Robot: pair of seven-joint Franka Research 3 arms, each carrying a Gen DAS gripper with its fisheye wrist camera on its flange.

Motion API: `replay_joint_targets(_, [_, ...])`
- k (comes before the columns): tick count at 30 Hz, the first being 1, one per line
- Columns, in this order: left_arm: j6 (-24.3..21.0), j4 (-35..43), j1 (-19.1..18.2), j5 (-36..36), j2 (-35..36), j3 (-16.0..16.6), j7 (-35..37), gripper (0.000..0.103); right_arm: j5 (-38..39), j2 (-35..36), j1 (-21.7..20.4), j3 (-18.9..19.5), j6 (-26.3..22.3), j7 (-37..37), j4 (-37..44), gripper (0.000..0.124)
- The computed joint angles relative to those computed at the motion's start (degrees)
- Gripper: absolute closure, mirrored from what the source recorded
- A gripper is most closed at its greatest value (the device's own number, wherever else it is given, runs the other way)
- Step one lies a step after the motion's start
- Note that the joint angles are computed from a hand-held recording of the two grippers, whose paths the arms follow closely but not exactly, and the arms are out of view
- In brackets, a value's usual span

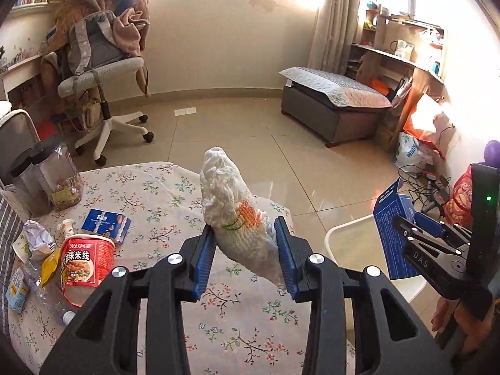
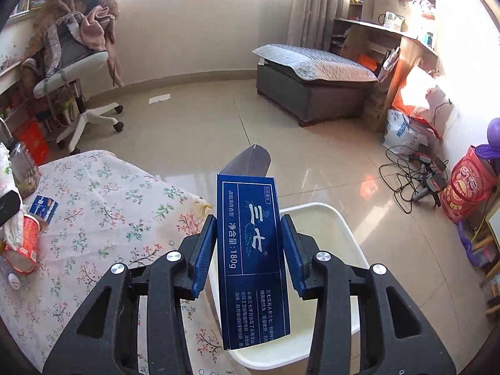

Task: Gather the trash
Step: 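Open the right tool over the white basin while the left tool drops the tissue in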

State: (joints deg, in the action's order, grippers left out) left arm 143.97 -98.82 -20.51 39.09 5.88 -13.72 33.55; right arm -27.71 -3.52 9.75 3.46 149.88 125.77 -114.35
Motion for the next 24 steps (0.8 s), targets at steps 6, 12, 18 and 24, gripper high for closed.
replay_joint_targets(6, [-1.35,9.91,-2.48,-4.92,8.98,-0.66,6.13,0.065,13.78,1.79,-1.02,-2.56,-5.28,-2.50,1.12,0.046])
replay_joint_targets(12, [-3.28,20.46,-5.36,-11.71,17.70,-0.47,12.25,0.065,0.53,-0.89,-4.50,-2.20,-3.51,16.31,-1.42,0.028])
replay_joint_targets(18, [-5.86,31.38,-8.46,-17.46,25.85,-0.26,17.44,0.065,-8.26,-2.14,-6.67,-1.93,-6.73,28.33,-1.83,0.028])
replay_joint_targets(24, [-10.89,44.62,-10.97,-23.74,35.01,-0.58,22.59,0.063,-15.58,-4.33,-8.81,-1.27,-7.89,38.01,-3.50,0.028])
